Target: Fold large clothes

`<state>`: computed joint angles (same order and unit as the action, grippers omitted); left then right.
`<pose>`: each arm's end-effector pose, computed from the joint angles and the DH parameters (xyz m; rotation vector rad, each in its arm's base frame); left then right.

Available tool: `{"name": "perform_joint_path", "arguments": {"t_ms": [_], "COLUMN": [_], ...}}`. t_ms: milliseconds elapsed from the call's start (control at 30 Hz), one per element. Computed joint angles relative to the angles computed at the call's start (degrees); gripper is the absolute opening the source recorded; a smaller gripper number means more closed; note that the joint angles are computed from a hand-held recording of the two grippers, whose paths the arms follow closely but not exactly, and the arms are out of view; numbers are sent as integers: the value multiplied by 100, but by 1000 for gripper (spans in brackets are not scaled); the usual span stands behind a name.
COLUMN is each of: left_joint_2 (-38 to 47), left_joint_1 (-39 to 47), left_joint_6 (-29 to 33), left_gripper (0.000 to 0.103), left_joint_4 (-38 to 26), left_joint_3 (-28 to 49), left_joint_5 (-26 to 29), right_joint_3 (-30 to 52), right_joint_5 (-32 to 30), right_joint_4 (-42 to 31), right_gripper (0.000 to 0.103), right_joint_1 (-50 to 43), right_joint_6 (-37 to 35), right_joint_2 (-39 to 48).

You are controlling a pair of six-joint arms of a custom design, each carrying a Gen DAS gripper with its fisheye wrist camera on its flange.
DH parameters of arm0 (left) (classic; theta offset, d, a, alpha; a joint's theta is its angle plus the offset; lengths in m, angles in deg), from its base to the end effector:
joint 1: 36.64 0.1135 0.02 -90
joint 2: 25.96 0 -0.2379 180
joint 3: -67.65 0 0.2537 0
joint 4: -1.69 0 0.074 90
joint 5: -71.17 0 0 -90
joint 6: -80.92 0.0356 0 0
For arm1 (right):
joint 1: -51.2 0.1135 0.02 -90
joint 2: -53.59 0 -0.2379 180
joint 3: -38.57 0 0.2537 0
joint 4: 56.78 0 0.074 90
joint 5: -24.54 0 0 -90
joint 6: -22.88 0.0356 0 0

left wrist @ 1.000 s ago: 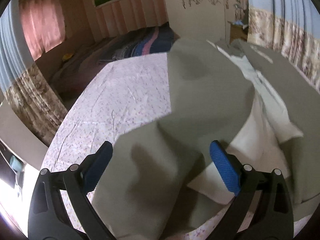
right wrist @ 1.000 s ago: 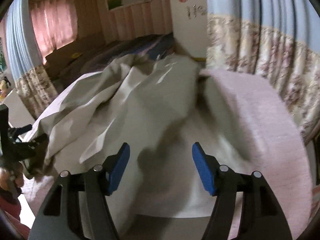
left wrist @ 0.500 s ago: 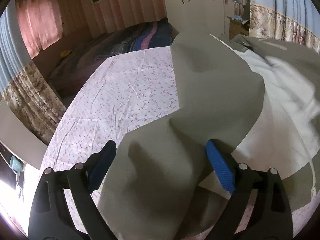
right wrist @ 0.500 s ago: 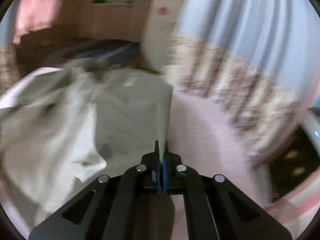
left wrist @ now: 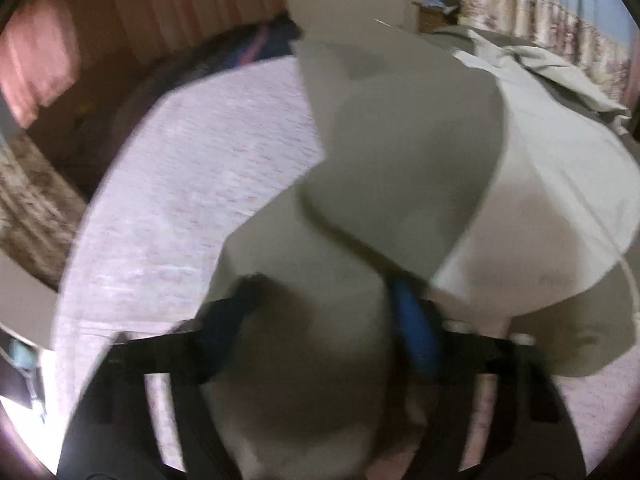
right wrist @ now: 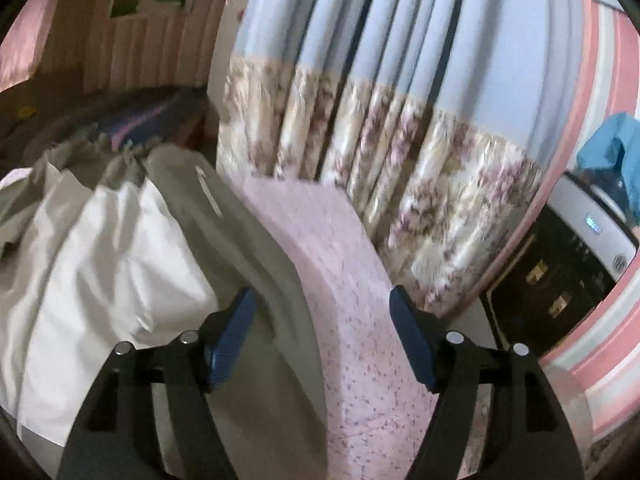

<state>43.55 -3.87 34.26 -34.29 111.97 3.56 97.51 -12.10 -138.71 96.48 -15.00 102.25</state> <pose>0.1905 0.1065 0.1347 0.3586 2.4893 0.0065 0.1205 0.0811 0.2470 0.3100 2.1893 -0.4635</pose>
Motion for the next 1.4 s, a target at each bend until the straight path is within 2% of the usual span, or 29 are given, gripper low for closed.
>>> {"name": "perform_joint_path", "arguments": {"t_ms": [33,167,233,300,400,467,533,633,733,800,833,867,900,933,967,1033,1133,1200,1300,1333,1400], "left_joint_2": [147,183,413,541,888,1551,2427,3494,4463,4774,4821,4853,4771,4549,4236,3864,3643,3473,3289,3239,3377], "left_joint_1": [1,95,316,470,781,987,1172,1234,1164,1124,1126,1125,1172,1229,1244,1341,1487,1555,1471,1380,1267], "left_joint_6": [60,127,134,28,-329,-614,-936,-1221,-1467,-1607,-1681,-1773,-1828,-1924,-2030,-2086,-2305,-2430,-2547,-2563,-2507], "left_gripper": [32,5,2,1,1,1,1,1,2,8,18,40,57,87,98,99,100,100,100,100,100], "left_joint_4": [-155,-333,-501,-334,123,461,486,634,244,163,84,23,56,323,698,917,594,543,853,1194,1496], "left_joint_3": [111,222,493,676,1229,2050,3126,4417,5653,5994,6074,6150,6077,5793,5357,4988,4908,4623,4035,3760,3624], "left_joint_5": [103,283,453,358,104,-237,-515,-1128,-1328,-1363,-1414,-1464,-1439,-1379,-1394,-1350,-1095,-997,-1304,-1657,-2148], "right_joint_3": [94,461,689,839,908,973,1000,967,914,846,822,794,775,765,779,815,843,743,584,580,550], "right_joint_5": [143,483,619,701,718,755,803,729,661,583,552,527,529,559,583,666,759,740,569,535,511], "right_joint_4": [-76,-228,-550,-653,-442,-369,-218,68,210,277,295,286,269,238,225,172,200,474,917,974,1051], "right_gripper": [71,71,72,72,72,75,78,78,78,78,78,79,80,83,84,84,87,88,88,88,88], "right_joint_1": [185,762,1055,1213,1156,1160,1082,852,664,593,570,556,555,566,567,589,635,610,476,454,425], "right_joint_6": [152,585,990,1165,916,835,614,181,-29,-69,-83,-78,-77,-82,-112,-137,-159,-318,-650,-705,-833], "right_joint_2": [119,599,905,1109,1181,1292,1402,1461,1535,1512,1479,1428,1384,1352,1359,1418,1518,1468,1399,1428,1467]}}
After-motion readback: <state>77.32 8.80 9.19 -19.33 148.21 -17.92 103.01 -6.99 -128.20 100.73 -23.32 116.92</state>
